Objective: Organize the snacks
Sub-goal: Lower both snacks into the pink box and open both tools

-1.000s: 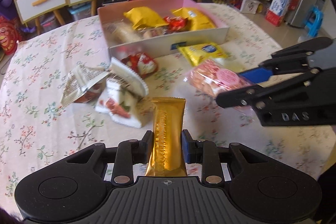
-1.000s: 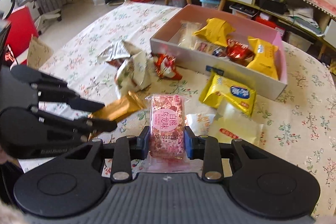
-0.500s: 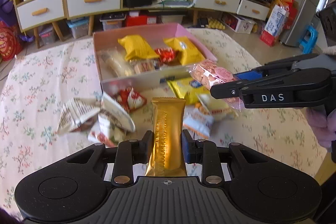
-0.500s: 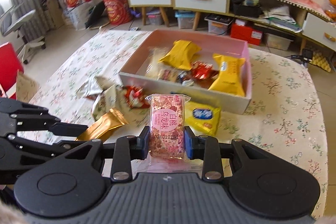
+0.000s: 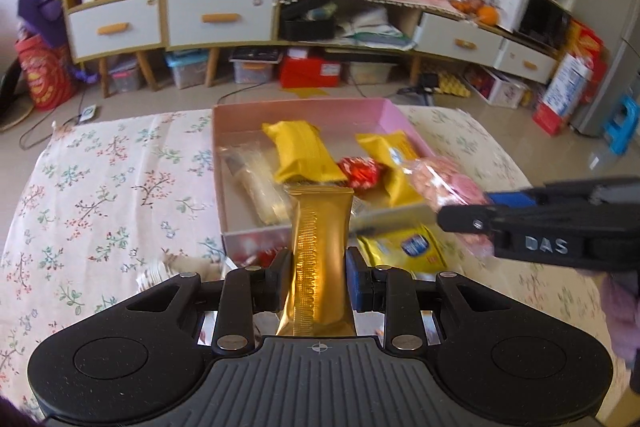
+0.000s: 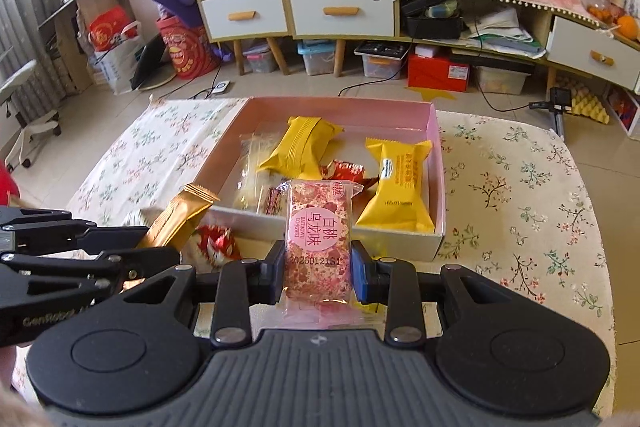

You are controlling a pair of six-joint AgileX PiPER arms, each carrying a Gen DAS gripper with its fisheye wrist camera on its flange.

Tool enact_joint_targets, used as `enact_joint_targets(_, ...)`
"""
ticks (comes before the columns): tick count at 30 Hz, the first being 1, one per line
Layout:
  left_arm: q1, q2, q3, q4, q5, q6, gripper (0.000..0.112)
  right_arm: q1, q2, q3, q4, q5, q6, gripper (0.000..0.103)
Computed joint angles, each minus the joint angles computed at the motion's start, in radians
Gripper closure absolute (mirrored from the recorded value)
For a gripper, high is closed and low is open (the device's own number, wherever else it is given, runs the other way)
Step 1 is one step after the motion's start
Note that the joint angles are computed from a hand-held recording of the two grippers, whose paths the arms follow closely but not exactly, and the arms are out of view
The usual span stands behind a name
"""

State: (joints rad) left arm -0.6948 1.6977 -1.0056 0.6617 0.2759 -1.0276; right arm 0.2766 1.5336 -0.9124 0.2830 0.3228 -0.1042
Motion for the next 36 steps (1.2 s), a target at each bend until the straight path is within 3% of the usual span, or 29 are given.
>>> enact_joint_targets(11,0.066,0.176,-0.215,-0.078,0.04,0.11,0.086,-0.076,0.111,-0.066,0.253,-0.048,-0.146,0.074)
enact_joint_targets(19,0.105,0.325,-0.402,-0.045,0.098,0.114,0.086,-0.102,0.213,-0.114,0.522,-0.056,-0.331,0.073)
enact_joint_targets(23,0.127,0.39,-0.495,-0.08,0.121,0.16,0.086,-0.092,0.236,-0.129,0.551,-0.073,-0.33,0.073)
enact_joint_targets(28,0.14,0.436,-0.536,-0.072,0.123,0.13,0.086,-0.089,0.253,-0.129,0.582,-0.104,-0.323,0.073)
enact_joint_targets(31,0.133,0.444,-0.524,0.029,0.121,0.027,0.083,-0.091,0.255,-0.12,0.654,-0.117,-0.367,0.073)
enact_joint_targets(33,0.129,0.439,-0.505,0.085,0.118,-0.03,0.078,-0.089,0.252,-0.116,0.665,-0.128,-0.361,0.067)
enact_joint_targets(35,0.13,0.43,-0.489,0.092,0.111,-0.052,0.067,-0.092,0.243,-0.11,0.687,-0.131,-0.375,0.051)
enact_joint_targets(36,0.131,0.426,-0.484,0.098,0.109,-0.06,0.062,-0.095,0.237,-0.104,0.726,-0.128,-0.417,0.049)
